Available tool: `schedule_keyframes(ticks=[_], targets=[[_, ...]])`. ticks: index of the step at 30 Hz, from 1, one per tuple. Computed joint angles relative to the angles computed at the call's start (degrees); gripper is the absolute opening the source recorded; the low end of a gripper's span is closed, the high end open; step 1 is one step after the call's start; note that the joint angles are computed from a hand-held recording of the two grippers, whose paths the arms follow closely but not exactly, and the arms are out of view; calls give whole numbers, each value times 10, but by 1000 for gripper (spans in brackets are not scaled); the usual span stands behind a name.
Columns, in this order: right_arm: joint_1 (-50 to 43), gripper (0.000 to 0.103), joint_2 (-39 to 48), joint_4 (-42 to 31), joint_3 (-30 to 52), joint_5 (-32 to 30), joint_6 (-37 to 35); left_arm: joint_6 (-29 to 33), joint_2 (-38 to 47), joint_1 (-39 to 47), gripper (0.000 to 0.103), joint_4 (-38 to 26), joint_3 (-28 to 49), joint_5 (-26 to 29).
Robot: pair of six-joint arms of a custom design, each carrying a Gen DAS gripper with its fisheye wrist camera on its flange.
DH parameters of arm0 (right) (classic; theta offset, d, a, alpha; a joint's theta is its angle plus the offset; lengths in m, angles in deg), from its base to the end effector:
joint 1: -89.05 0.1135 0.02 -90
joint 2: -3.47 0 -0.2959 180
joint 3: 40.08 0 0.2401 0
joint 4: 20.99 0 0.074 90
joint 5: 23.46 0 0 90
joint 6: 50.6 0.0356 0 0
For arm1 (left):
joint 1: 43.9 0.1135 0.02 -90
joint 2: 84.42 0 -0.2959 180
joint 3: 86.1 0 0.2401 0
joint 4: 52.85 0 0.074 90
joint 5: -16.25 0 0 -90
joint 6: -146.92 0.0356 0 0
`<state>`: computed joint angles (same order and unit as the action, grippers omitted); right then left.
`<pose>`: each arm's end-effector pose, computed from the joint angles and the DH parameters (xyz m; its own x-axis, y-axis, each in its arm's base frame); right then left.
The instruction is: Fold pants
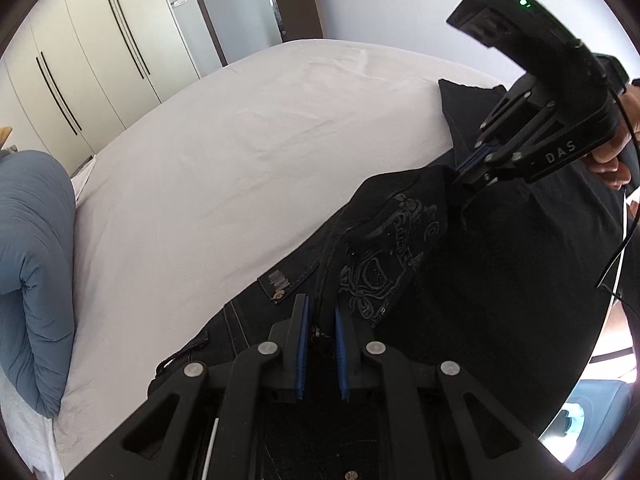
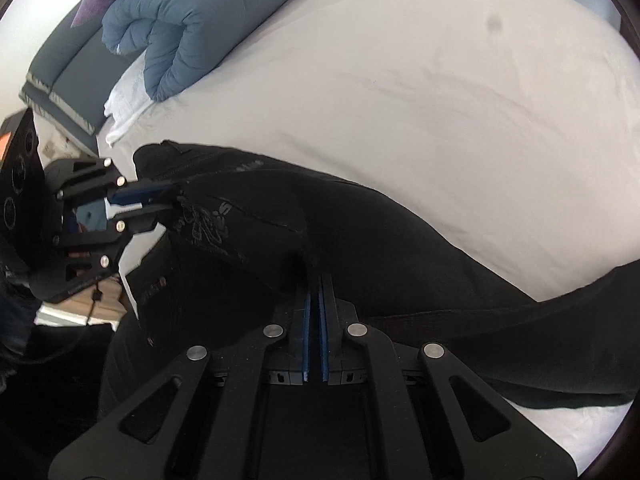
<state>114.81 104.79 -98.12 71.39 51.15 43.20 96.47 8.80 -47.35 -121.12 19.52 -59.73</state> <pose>0.3172 0.1636 0.3463 -0.8610 -0.3446 -0.3740 -0.4564 0.8479 0.2696 0.3309 -0.0286 0.3706 -0.5135 0.6499 -0.5603 0.6758 0.7087 0.2026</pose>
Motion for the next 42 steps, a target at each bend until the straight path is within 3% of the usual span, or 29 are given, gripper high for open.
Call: schedule_keyframes(ticks=[4,6,9,15,21,30,34,39,42], targets=[[82,3,-107,3,-95,101,-7,27,-50,4,13,21,-78,1],[140,3,-147,4,-138,152,16,46,-82,7,13,22,-116,13],[227,3,-182,3,-184,218,63,77,-135,-11,13,46,-187,-15],[417,3,-138,-26,-194,358,181,116,-201,-26,12,81,-300,-52],[522,3,-85,-47,-187,402,254,108,-221,-22,12,103,-341,-65],[573,3,-16,-59,-154,422,273,101,-198,-26,12,133,-333,-74],[588,3,-20,-50,-177,423,284,114,-259,-6,12,154,-417,-64],[568,3,-102,-56,-248,417,268,122,-311,18,12,139,-452,-46],[566,3,-97,-41,-261,414,271,121,-316,29,23,153,-459,-47]])
